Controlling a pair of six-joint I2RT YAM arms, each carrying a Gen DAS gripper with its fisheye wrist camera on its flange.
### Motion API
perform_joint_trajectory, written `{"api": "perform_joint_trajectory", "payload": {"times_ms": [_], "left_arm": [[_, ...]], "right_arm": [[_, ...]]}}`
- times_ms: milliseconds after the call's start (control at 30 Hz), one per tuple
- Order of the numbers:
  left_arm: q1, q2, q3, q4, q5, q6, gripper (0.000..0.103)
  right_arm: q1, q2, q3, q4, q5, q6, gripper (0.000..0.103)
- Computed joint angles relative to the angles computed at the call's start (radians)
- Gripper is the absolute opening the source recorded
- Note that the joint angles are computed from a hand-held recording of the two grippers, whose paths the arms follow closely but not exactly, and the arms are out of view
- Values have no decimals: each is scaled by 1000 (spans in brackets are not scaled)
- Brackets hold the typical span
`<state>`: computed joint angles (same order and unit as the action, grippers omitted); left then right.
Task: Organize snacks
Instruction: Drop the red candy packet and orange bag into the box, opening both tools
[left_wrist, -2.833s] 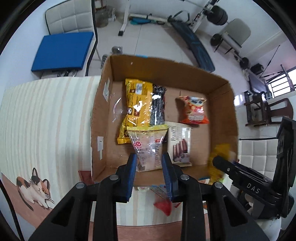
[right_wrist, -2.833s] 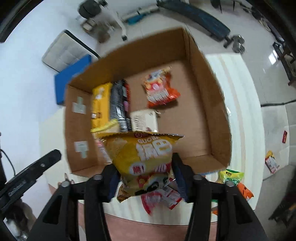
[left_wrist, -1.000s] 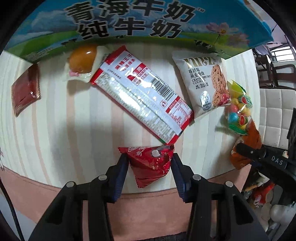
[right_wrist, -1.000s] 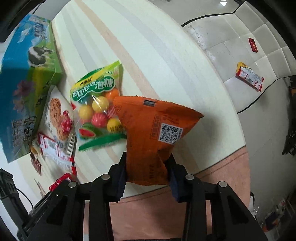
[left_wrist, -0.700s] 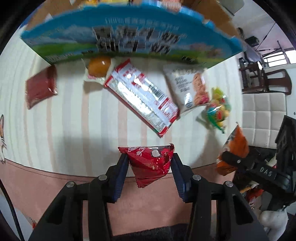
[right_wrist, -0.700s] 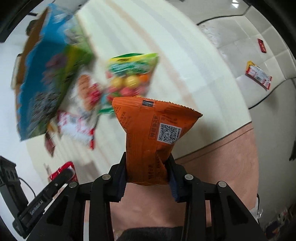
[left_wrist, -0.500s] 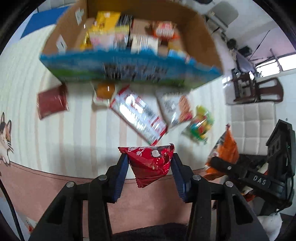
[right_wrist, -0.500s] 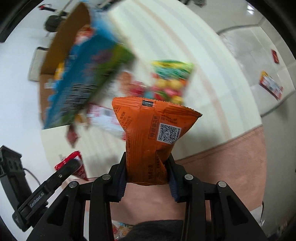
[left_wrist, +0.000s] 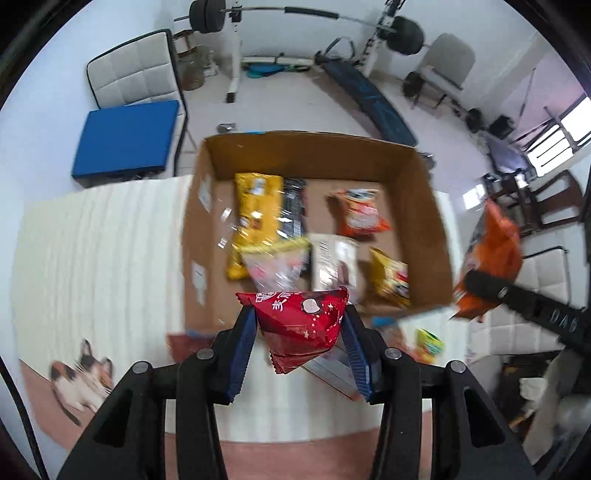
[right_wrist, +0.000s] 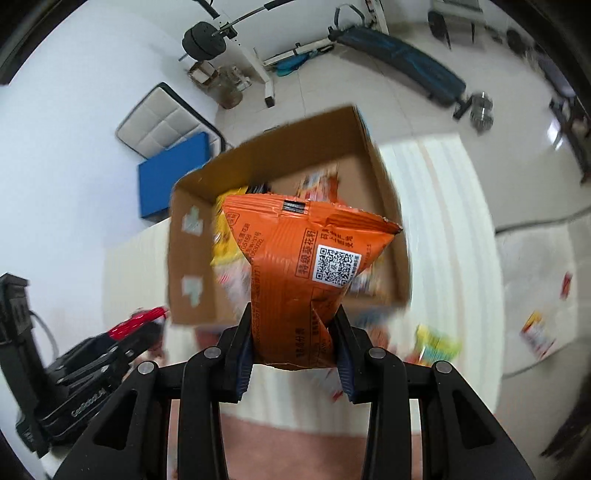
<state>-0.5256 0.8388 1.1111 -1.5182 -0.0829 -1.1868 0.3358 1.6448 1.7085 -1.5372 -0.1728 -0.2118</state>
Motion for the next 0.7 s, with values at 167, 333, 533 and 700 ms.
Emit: {"api": "perform_joint_trajectory", "payload": {"times_ms": [167,333,533,700], "left_arm": [[392,42,-119,65,142,361,44],[526,94,-229,146,220,493,44],[617,164,-281,185,282,560,49],[657,158,-268,204,276,576,89]], "right_arm": [[77,186,96,76,133,54,40],[85,290,109,117,209,47,40],[113,338,76,159,308,45,80],[110,342,101,144,279,35,93]]}}
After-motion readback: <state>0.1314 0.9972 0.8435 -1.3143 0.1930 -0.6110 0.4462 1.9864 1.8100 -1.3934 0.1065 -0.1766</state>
